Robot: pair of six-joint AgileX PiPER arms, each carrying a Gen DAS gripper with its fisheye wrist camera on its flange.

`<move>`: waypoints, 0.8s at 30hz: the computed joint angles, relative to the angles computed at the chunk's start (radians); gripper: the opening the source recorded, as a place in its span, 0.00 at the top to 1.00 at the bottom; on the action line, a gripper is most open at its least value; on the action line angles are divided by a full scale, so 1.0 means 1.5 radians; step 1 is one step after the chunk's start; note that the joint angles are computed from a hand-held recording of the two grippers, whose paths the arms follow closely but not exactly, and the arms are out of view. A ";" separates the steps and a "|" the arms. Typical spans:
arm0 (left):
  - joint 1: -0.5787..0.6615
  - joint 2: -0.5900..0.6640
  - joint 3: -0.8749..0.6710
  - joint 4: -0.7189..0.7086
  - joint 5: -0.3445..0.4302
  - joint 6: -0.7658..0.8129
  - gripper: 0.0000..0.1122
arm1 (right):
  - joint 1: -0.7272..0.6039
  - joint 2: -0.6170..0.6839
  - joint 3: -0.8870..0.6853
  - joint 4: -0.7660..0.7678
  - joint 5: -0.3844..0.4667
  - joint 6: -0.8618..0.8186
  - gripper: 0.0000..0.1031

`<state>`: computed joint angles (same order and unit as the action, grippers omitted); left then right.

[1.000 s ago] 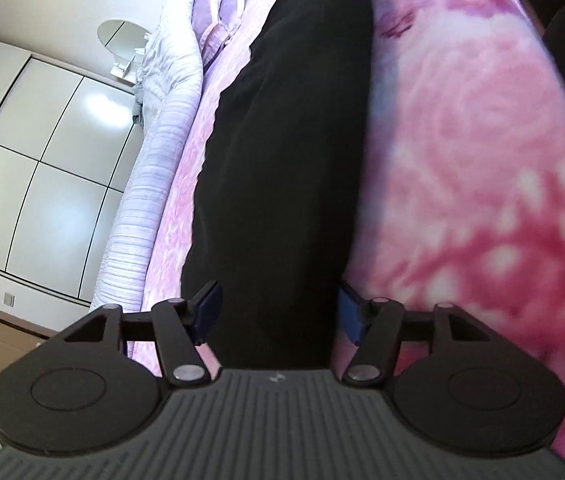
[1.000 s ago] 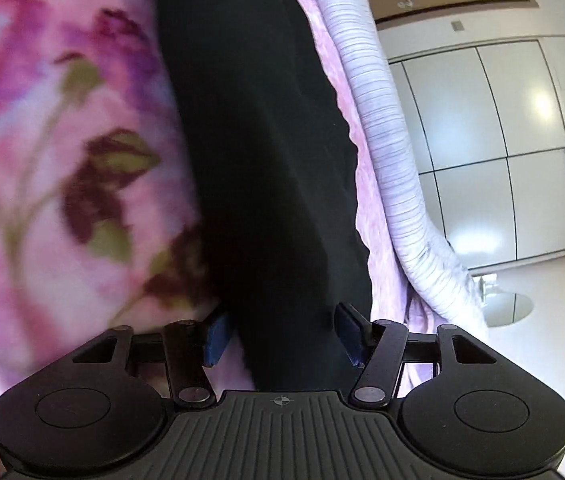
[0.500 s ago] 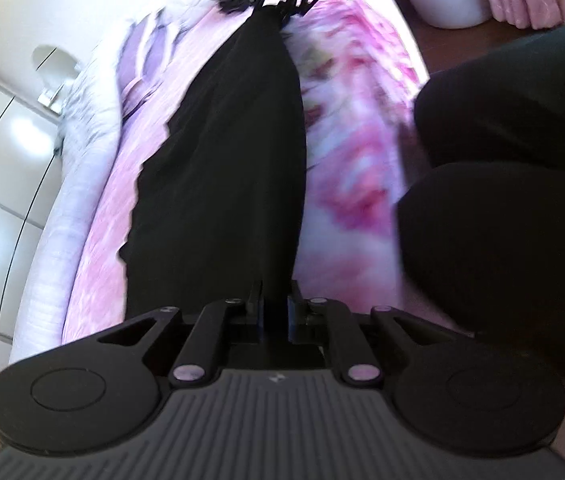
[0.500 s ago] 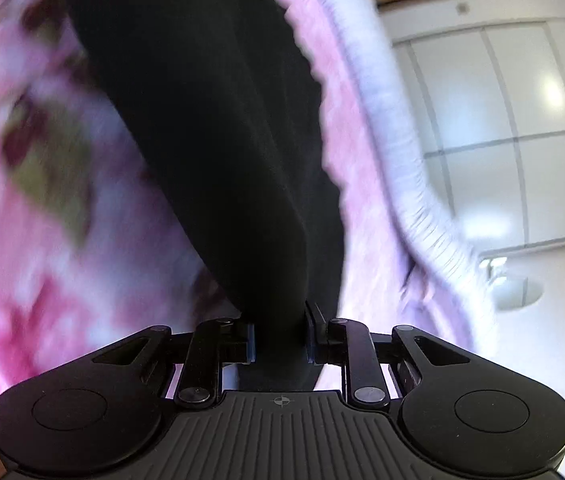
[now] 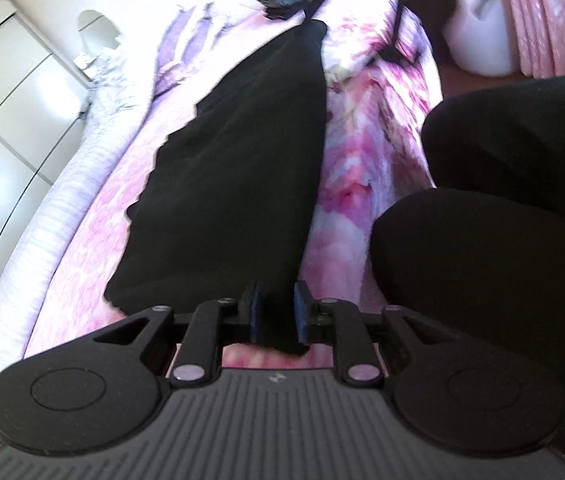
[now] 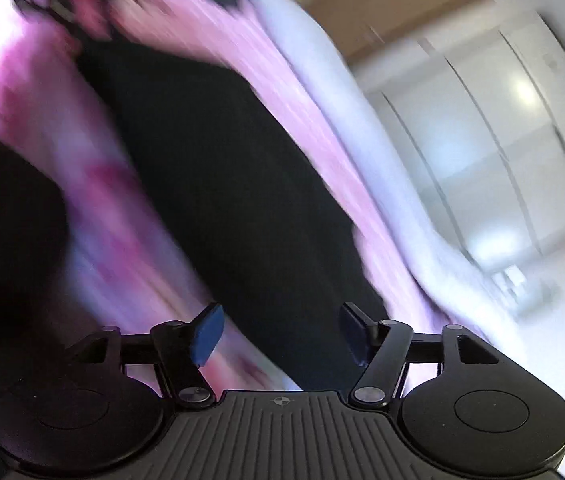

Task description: Fold clothes

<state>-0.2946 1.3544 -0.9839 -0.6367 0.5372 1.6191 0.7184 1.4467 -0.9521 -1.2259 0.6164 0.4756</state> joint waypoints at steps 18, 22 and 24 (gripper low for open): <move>0.217 0.042 -0.044 -0.145 0.043 0.161 0.59 | 0.053 0.237 -0.248 0.265 -0.080 -0.320 0.50; 0.202 0.090 -0.077 -0.195 0.029 0.230 0.47 | 0.064 0.213 -0.220 0.150 -0.058 -0.236 0.50; 0.189 0.117 -0.094 -0.214 0.015 0.257 0.45 | 0.061 0.236 -0.219 0.108 -0.041 -0.227 0.50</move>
